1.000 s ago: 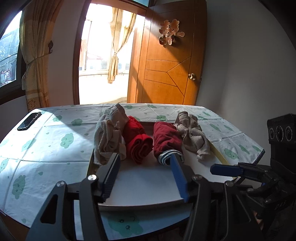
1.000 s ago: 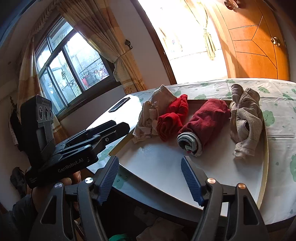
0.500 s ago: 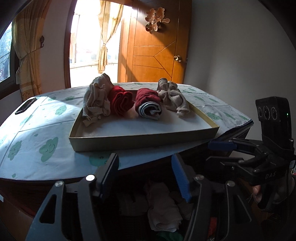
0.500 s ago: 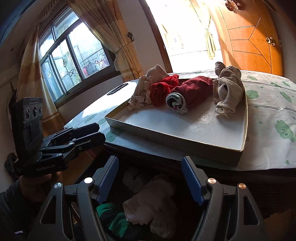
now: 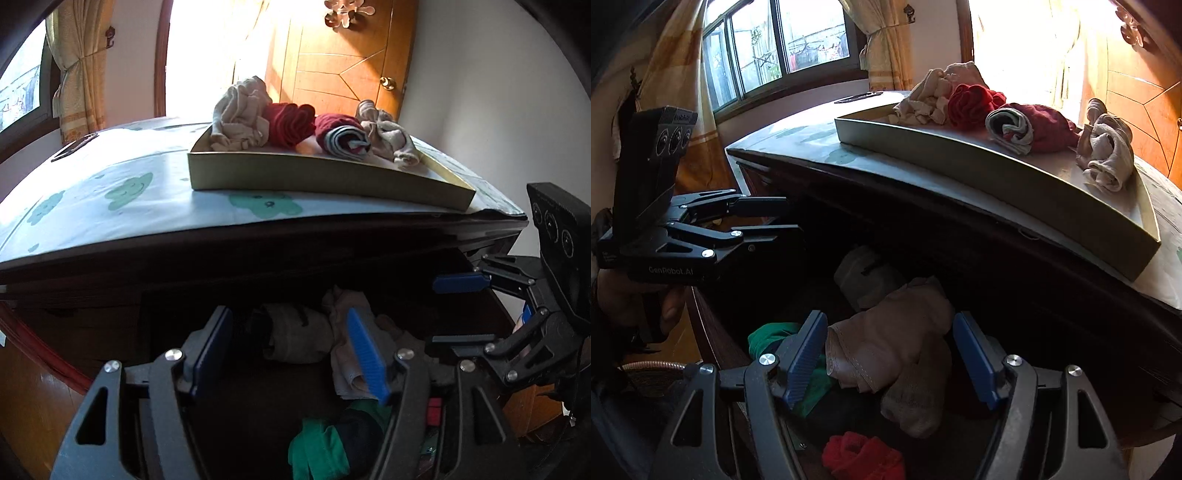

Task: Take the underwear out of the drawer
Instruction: 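Lower both open tools back into the drawer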

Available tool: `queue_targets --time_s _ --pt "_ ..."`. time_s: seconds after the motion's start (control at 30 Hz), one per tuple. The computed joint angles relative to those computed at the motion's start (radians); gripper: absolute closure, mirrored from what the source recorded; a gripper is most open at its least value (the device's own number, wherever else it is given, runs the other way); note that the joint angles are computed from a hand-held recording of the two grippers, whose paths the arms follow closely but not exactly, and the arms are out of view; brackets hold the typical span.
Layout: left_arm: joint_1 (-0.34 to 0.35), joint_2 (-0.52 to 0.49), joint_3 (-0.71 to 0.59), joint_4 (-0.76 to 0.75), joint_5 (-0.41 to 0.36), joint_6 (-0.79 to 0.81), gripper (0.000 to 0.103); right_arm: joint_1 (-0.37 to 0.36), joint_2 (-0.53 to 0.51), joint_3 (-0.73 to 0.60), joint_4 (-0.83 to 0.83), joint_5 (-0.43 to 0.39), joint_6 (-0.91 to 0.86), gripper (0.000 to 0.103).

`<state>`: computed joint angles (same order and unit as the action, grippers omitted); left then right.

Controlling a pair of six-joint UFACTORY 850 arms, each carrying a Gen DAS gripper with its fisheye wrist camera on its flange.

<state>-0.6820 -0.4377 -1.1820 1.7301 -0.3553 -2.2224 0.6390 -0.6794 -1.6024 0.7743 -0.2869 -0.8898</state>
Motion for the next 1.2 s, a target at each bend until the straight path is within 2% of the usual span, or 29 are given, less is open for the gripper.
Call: queue_targets --time_s 0.13,0.33,0.43,0.5,0.63,0.8,0.9,1.03,1.17,1.2 --pt "0.006 0.020 0.036 0.021 -0.044 -0.041 0.033 0.026 -0.068 -0.106 -0.373 -0.074 0.320 0.030" --pt "0.035 0.039 0.075 0.122 -0.019 -0.204 0.030 0.059 -0.169 -0.266 -0.624 -0.212 0.494 0.030" --pt "0.037 0.039 0.077 0.136 -0.012 -0.218 0.026 0.079 -0.215 -0.331 -0.737 -0.258 0.567 0.028" --pt "0.037 0.038 0.074 0.133 -0.010 -0.208 0.026 0.088 -0.250 -0.381 -0.774 -0.289 0.590 0.024" --pt "0.039 0.037 0.073 0.137 -0.001 -0.206 0.026 0.100 -0.317 -0.476 -0.824 -0.365 0.630 0.024" --pt "0.041 0.037 0.073 0.158 0.004 -0.231 0.025 0.105 -0.410 -0.608 -0.870 -0.482 0.666 0.018" --pt "0.041 0.034 0.070 0.147 0.005 -0.215 0.025 0.107 -0.445 -0.661 -0.880 -0.520 0.665 0.017" --pt "0.039 0.032 0.066 0.140 0.008 -0.204 0.025 0.117 -0.593 -0.901 -0.895 -0.697 0.664 0.017" --pt "0.042 0.032 0.066 0.148 0.017 -0.210 0.025 0.109 -0.596 -0.904 -0.858 -0.706 0.646 0.017" --pt "0.042 0.030 0.064 0.142 0.021 -0.201 0.025 0.105 -0.591 -0.894 -0.848 -0.705 0.637 0.021"
